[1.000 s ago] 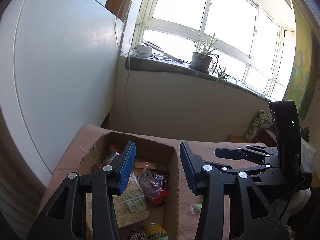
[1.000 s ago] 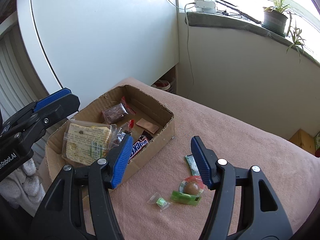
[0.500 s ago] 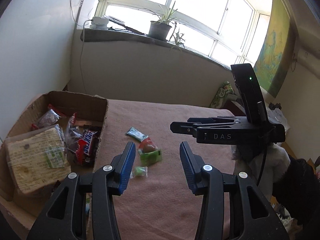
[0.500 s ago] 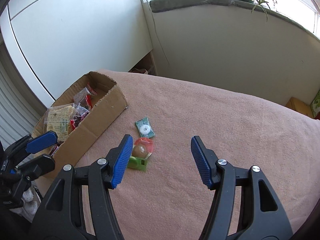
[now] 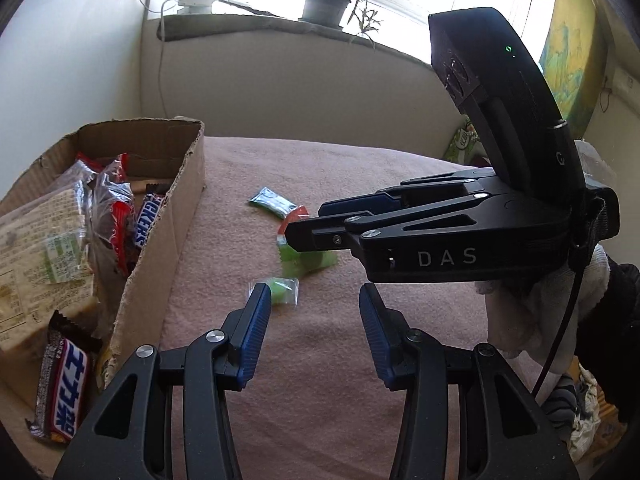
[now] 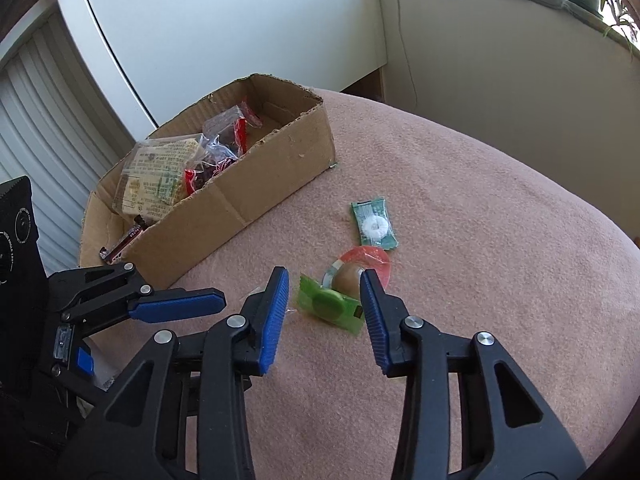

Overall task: Organize snacks
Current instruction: 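Close the right tool on the green packet while the left tool reaches the small green candy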

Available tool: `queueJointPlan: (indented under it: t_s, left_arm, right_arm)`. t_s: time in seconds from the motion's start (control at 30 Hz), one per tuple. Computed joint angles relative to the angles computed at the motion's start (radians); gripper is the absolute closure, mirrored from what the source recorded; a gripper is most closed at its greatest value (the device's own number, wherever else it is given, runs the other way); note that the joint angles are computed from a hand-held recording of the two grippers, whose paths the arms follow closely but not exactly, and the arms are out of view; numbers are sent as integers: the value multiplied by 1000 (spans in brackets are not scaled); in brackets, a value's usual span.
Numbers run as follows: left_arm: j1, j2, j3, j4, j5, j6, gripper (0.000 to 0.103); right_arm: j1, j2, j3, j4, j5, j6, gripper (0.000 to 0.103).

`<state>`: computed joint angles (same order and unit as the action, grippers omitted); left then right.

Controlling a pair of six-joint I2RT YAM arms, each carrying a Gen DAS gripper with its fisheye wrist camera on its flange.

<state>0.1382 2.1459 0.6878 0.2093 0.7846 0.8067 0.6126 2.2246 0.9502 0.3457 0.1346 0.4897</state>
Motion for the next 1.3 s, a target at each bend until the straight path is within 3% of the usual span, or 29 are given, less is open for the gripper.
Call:
queueJointPlan:
  t_s: [0.4, 0.77, 1.1, 1.3]
  left_arm:
    - [-41, 28, -11, 92, -65, -40, 58]
    - [-64, 32, 7, 67, -98, -52, 58]
    - [-93, 41, 24, 72, -120, -78, 58]
    - [-92, 49, 19, 63, -111, -48, 58]
  right_arm:
    - [-36, 12, -48, 80, -107, -38, 64]
    - [-21, 60, -23, 41, -64, -66, 69]
    - [-52, 39, -64, 78, -163, -107, 70]
    - [-62, 43, -1, -47, -201, -224, 70]
